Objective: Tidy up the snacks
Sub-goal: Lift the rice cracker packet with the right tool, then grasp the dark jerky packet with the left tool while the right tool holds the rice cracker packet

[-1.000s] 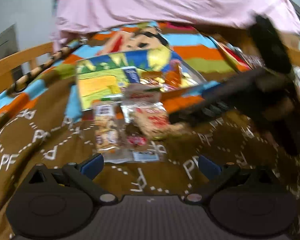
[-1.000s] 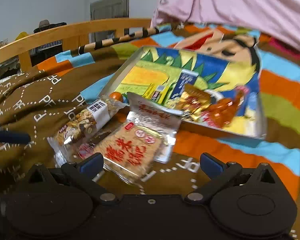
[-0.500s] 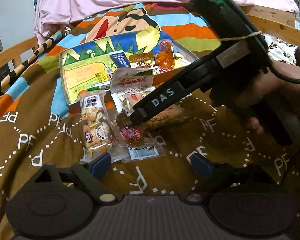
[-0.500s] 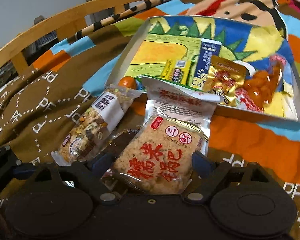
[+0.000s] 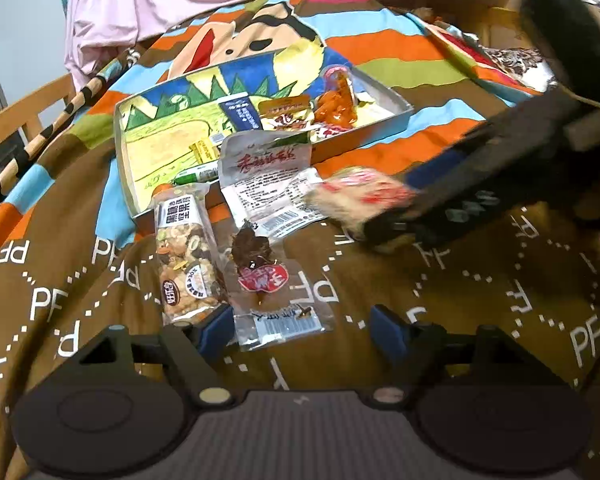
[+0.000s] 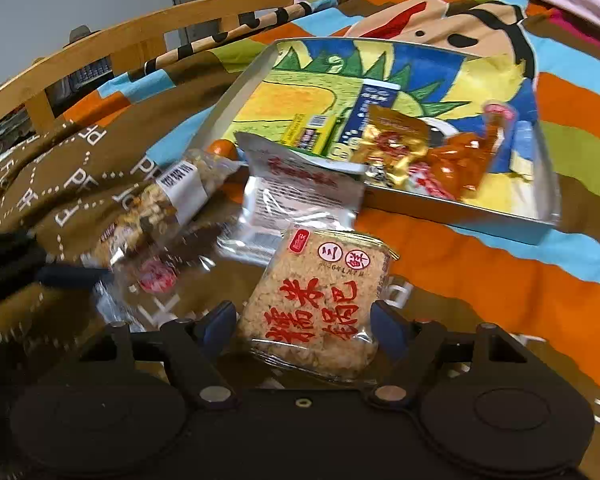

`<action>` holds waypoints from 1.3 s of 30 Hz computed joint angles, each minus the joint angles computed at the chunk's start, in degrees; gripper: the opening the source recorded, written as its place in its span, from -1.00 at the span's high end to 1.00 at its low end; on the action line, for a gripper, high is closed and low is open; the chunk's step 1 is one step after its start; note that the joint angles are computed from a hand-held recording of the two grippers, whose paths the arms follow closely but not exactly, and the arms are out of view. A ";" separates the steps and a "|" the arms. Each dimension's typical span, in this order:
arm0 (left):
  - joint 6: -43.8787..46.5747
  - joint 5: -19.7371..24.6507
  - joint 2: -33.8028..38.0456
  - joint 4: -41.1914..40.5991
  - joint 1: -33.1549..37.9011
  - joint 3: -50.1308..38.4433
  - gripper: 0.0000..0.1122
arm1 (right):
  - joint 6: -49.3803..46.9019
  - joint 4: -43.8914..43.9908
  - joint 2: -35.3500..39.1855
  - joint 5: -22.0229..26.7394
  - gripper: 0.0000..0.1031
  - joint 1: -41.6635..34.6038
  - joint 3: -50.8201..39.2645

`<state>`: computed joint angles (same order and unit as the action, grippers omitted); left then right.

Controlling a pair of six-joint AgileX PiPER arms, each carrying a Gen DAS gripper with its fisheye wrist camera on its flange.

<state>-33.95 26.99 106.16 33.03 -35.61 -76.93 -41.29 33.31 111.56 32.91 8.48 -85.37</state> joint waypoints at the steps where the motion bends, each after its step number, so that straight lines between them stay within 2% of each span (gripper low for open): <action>1: 0.45 0.16 0.20 -0.97 0.19 -0.41 -0.40 | -1.40 0.63 -0.89 -0.34 -0.46 -0.68 1.32; 6: 1.30 1.70 0.98 -3.32 0.48 -2.17 -0.40 | -9.51 6.05 -5.34 -1.98 -0.46 -4.50 8.47; 9: 0.67 5.36 2.65 -4.35 0.08 -5.63 -0.40 | -14.55 9.11 -7.12 -4.15 -0.46 -5.00 11.82; 14: -6.77 11.77 6.94 -4.26 -0.82 -13.94 -0.38 | -19.77 11.69 -7.25 -6.92 -0.46 -3.86 13.25; 15: -8.21 11.71 7.23 -3.88 -0.79 -14.44 -0.33 | -20.75 12.40 -7.18 -7.05 -0.45 -3.88 13.36; 16: -9.42 12.27 7.90 -3.23 -0.74 -15.54 -0.20 | -21.81 13.28 -7.13 -6.98 -0.45 -4.06 13.46; 17: -9.50 14.27 9.23 -3.41 -0.52 -17.87 -0.10 | -22.82 14.32 -7.04 -6.71 -0.45 -4.37 13.49; 19: -8.21 16.84 11.27 -6.50 0.88 -21.34 -0.04 | -23.82 15.77 -6.70 -6.14 -0.46 -4.84 13.24; 22: -8.52 15.73 11.53 -10.82 2.88 -22.01 -0.05 | -25.19 17.46 -6.36 -6.20 -0.46 -5.04 13.26; 33: -11.12 19.68 16.93 -6.72 1.55 -30.87 -0.10 | -32.46 25.91 -5.86 -9.50 -0.59 -4.28 15.36; 36: -12.46 20.64 18.19 -7.01 1.79 -32.76 0.02 | -33.25 27.52 -5.35 -9.72 -0.65 -4.21 15.18; 39: -14.26 20.33 18.38 -7.77 2.13 -32.45 0.04 | -34.61 29.02 -4.72 -10.64 -0.69 -3.70 15.03</action>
